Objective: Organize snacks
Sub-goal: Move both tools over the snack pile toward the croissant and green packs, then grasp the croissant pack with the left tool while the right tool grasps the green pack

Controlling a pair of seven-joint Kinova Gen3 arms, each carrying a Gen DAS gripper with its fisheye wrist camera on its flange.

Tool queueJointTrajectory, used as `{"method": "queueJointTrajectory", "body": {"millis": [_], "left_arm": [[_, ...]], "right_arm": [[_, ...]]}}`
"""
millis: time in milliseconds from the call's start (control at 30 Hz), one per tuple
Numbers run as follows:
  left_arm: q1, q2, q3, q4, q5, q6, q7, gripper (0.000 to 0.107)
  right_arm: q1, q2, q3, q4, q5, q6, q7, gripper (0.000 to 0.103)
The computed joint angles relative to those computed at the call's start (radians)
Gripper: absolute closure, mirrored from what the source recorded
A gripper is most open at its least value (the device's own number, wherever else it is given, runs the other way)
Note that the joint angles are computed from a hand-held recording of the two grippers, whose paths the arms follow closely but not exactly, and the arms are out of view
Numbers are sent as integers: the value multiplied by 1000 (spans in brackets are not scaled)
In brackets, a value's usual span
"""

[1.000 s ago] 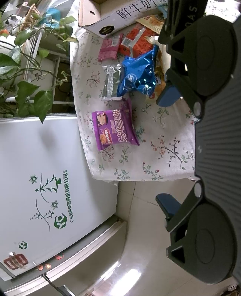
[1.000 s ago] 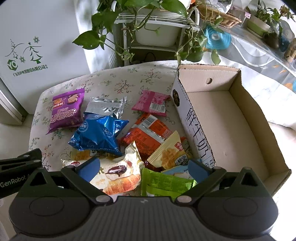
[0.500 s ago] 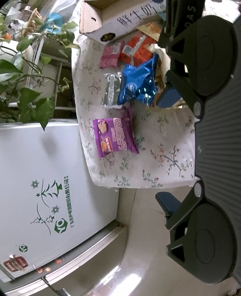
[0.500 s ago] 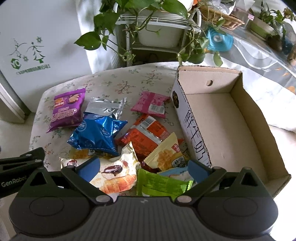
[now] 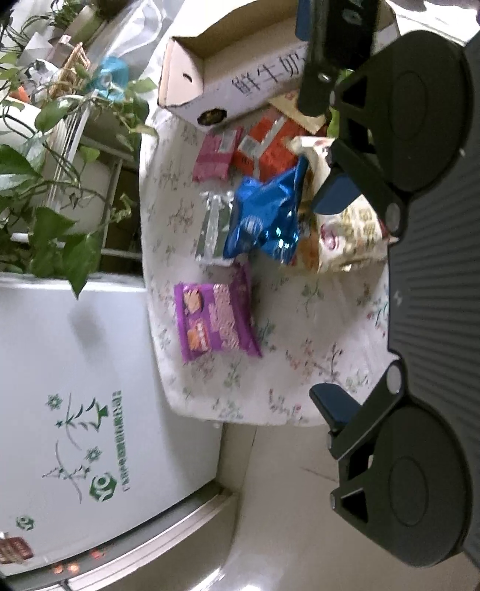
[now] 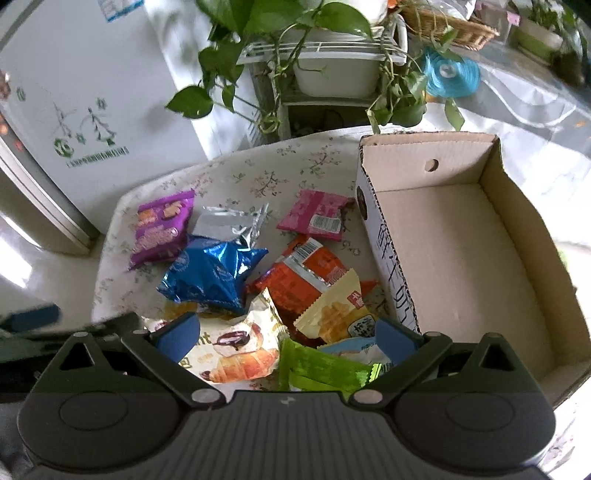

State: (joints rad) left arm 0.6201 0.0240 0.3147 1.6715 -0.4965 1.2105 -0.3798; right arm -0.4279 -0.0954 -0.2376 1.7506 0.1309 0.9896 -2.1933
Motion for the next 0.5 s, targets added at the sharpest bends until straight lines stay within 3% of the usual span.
{"method": "queueJointTrajectory", "body": {"millis": [333, 500], "left_arm": [[43, 20, 15, 47, -53, -124, -89, 10], [101, 51, 33, 77, -150, -150, -168, 10]], "right_arm": [[89, -51, 112, 42, -260, -39, 177, 0], [124, -65, 141, 60, -351, -38, 257, 0]]}}
